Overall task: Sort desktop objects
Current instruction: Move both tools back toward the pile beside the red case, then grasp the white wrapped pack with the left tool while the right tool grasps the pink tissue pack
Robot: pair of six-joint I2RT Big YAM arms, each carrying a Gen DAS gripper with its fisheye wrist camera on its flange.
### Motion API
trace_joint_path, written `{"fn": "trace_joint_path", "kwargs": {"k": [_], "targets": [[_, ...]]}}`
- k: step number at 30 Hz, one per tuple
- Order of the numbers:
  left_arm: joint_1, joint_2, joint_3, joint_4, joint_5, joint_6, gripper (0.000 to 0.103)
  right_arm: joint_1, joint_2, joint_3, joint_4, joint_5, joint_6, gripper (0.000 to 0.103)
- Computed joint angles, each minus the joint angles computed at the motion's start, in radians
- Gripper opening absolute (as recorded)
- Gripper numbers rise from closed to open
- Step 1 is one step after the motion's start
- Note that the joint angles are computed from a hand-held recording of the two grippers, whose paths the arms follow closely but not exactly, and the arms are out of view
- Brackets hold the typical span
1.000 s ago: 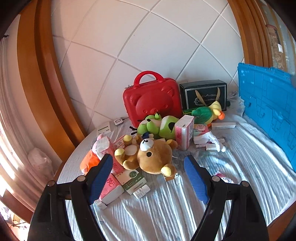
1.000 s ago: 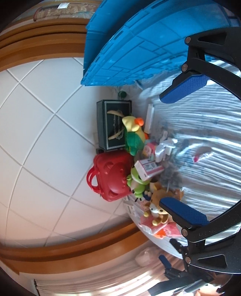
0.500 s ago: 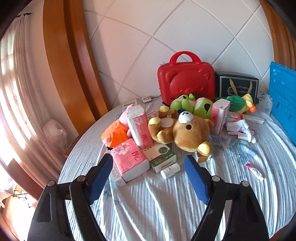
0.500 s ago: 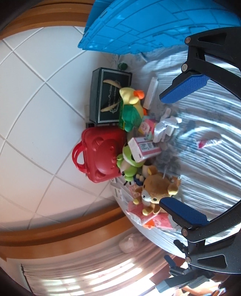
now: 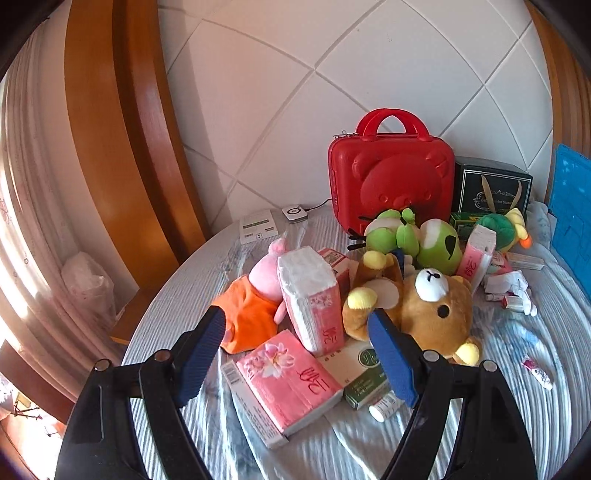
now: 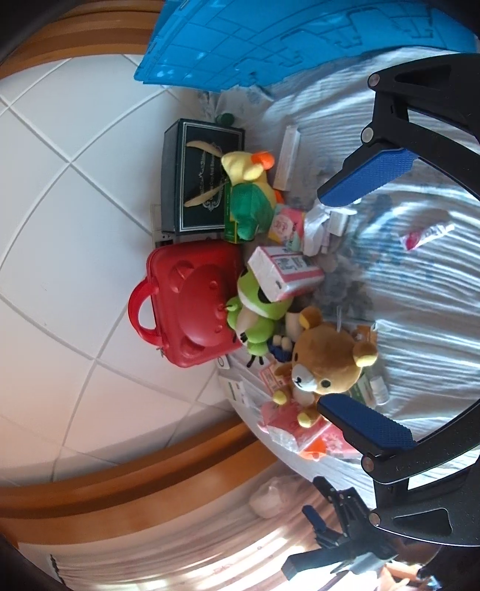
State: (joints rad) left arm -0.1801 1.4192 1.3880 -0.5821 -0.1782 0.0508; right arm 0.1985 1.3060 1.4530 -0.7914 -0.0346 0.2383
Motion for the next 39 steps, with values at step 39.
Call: {"fn": "trace_joint_path", "kwargs": {"k": [39], "targets": [[0.064, 0.398, 0.292, -0.066, 0.126, -0.144, 0.064, -0.033, 0.718, 0.589, -0.182, 0.072, 0.155, 0.070]]}}
